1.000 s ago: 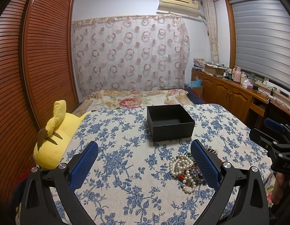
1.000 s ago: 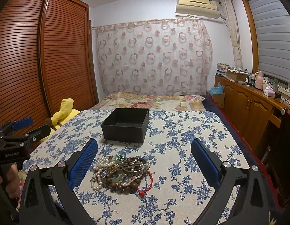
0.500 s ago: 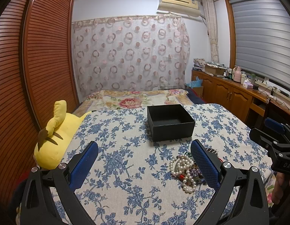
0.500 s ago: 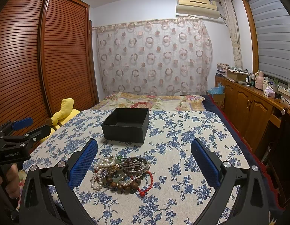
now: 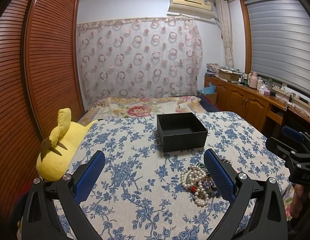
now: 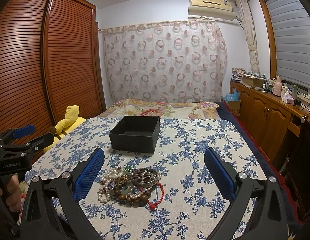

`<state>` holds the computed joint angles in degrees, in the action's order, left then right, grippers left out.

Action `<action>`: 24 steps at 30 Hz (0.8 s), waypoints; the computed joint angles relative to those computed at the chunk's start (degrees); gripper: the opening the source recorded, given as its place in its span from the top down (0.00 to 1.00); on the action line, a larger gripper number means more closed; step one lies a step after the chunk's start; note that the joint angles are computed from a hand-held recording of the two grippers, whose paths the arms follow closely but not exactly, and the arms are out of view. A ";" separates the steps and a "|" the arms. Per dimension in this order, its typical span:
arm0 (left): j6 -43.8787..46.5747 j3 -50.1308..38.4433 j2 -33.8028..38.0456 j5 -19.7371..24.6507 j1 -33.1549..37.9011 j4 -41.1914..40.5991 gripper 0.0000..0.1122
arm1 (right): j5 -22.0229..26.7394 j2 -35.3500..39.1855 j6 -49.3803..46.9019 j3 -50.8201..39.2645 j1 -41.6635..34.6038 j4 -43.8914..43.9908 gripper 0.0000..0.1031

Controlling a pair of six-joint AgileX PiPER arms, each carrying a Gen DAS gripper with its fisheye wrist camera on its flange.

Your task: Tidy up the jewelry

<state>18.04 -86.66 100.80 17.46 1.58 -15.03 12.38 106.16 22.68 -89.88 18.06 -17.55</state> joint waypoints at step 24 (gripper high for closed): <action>12.16 -6.89 7.70 10.76 2.27 -11.92 0.15 | 1.23 1.63 -24.98 -0.66 -2.23 23.26 0.09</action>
